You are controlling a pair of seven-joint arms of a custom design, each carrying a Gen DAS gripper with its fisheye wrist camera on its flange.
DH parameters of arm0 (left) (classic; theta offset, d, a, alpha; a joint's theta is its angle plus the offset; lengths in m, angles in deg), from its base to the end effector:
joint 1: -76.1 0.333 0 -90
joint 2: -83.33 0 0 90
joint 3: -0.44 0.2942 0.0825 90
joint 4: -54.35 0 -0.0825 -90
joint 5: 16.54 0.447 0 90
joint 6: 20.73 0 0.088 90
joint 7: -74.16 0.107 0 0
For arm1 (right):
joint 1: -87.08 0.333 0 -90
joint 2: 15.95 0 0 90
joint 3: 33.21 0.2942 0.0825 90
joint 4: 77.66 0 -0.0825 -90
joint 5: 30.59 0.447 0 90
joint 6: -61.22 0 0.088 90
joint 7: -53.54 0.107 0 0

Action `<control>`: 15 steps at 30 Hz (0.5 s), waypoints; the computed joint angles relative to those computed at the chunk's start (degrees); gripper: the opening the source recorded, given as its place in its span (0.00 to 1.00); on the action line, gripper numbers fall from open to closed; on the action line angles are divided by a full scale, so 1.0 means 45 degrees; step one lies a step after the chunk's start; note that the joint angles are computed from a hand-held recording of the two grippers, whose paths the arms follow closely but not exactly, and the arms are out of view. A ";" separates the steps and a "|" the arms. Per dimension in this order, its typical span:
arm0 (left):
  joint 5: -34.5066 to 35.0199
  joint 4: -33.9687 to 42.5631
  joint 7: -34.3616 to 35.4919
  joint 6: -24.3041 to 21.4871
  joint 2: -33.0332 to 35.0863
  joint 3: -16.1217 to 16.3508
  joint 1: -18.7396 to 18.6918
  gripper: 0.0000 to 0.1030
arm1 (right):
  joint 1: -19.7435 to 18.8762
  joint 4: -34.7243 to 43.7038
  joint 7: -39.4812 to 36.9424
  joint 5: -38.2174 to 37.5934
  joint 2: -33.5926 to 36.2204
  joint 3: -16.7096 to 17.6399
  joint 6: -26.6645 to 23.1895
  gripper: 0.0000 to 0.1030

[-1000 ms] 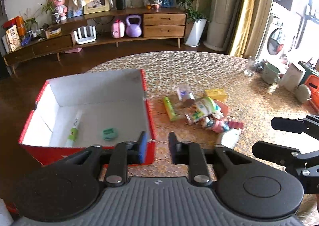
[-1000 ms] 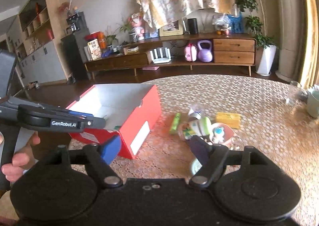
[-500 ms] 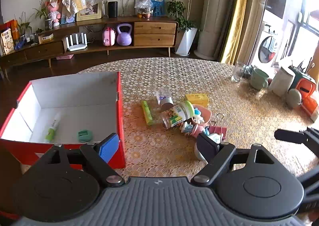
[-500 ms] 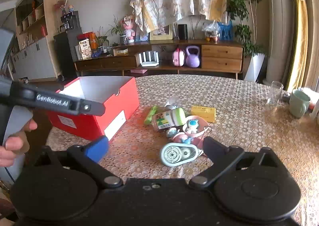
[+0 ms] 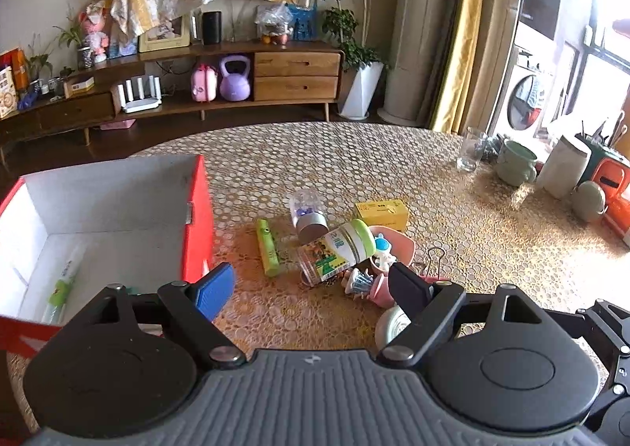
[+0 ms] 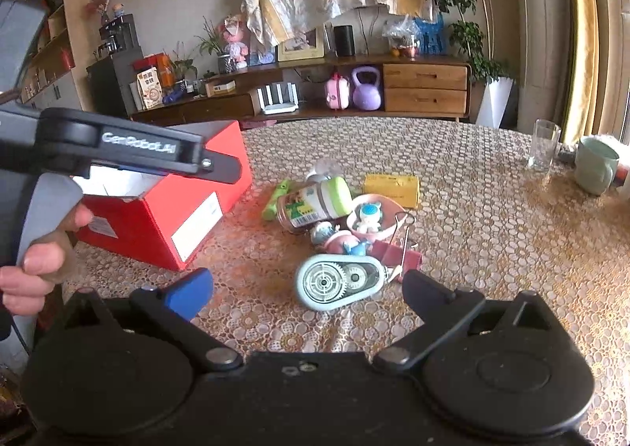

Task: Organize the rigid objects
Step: 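Grasp the white correction-tape roller with the right tool while the left tool grasps the green-lidded jar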

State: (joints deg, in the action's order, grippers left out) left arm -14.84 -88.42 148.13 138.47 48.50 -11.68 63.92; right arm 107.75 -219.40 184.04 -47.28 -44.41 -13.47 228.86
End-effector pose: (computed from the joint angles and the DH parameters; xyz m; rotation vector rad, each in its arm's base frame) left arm 0.4442 -0.2117 0.5571 -1.5715 1.8968 -0.9697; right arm 0.3769 0.3582 0.5185 -1.7944 1.3300 -0.5128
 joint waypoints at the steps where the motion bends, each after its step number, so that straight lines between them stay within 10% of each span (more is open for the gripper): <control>1: 0.0025 0.0152 0.0040 0.0012 0.0258 -0.0016 0.0004 0.83 | -0.0029 0.0017 0.0032 -0.0007 0.0070 0.0019 -0.0004 0.99; 15: 0.1344 0.3162 -0.0662 -0.0856 0.4077 -0.0525 0.0476 0.83 | -0.0047 0.0855 0.0266 -0.0210 0.1954 -0.0406 -0.0066 0.99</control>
